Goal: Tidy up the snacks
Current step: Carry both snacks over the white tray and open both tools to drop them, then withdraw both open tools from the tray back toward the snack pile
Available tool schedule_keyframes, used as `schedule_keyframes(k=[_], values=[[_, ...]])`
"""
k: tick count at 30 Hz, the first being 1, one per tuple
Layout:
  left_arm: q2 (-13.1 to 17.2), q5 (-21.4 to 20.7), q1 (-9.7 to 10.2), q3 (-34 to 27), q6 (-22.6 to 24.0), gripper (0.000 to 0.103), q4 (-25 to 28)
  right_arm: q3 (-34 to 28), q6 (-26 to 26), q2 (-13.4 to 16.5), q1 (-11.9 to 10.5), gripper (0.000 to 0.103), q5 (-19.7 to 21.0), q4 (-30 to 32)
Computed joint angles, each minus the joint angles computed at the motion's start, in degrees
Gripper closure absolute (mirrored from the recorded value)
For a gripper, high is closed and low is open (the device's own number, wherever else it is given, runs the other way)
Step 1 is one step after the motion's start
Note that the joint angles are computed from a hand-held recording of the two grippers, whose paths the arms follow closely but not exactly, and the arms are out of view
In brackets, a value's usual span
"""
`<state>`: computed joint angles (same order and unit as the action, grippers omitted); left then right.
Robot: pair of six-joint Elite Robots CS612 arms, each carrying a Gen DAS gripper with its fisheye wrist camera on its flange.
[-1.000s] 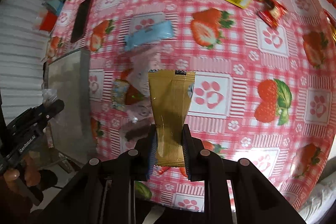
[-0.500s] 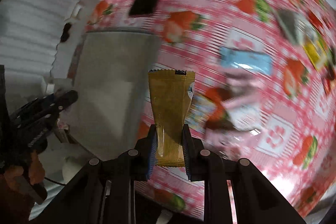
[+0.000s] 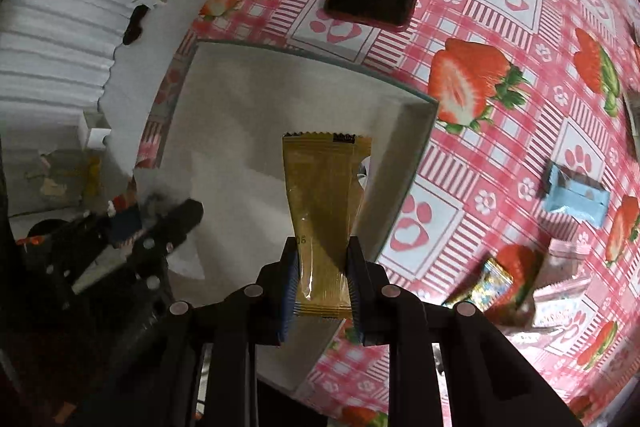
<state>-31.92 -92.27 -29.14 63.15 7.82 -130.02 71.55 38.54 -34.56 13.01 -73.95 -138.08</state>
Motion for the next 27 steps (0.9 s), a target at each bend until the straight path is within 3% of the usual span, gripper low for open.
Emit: schedule_keyframes(k=[7, 10, 13, 15, 16, 17, 18, 23, 25, 27], values=[[0.98, 1.62, -0.43, -1.10, 0.38, 0.071, 0.76, -2.17, 0.48, 1.48, -0.24, 0.079, 0.37, 2.46], [0.96, 1.99, -0.49, -1.02, 0.20, 0.054, 0.64, -2.89, -0.36, 1.79, -0.12, 0.076, 0.54, 3.42], [0.65, 5.02, -0.73, -0.17, -0.10, 0.047, -0.97, -4.11, -0.67, 2.03, 0.35, 0.051, -2.09, 5.70], [0.81, 4.62, -0.52, -0.57, -0.53, 0.034, -0.29, -3.39, 0.05, 1.84, 0.17, 0.044, -1.47, 4.58], [0.70, 4.60, -0.49, -0.42, -0.77, 0.029, -0.51, -2.50, 0.30, 1.44, -0.05, 0.034, -1.00, 3.86], [0.43, 4.95, -0.55, 0.08, -0.87, 0.029, -1.26, -2.11, 0.45, 1.20, -0.04, 0.017, -1.24, 3.53], [0.30, 5.13, -0.61, 0.27, -0.76, 0.029, -1.55, -1.89, 0.34, 1.02, -0.04, 0.011, -1.51, 3.30], [-1.14, 6.84, -1.36, 2.60, 1.21, 0.025, -4.15, 0.16, -0.90, -0.48, 0.25, 0.009, -3.05, 2.08], [-1.64, 7.80, -1.63, 3.43, 1.99, 0.024, -5.11, 1.71, -0.85, -1.45, 0.25, 0.000, -3.83, 1.19], [-2.06, 7.96, -1.81, 4.01, 2.71, 0.024, -5.58, 3.95, -0.76, -2.79, 0.17, 0.000, -5.12, 0.20]])
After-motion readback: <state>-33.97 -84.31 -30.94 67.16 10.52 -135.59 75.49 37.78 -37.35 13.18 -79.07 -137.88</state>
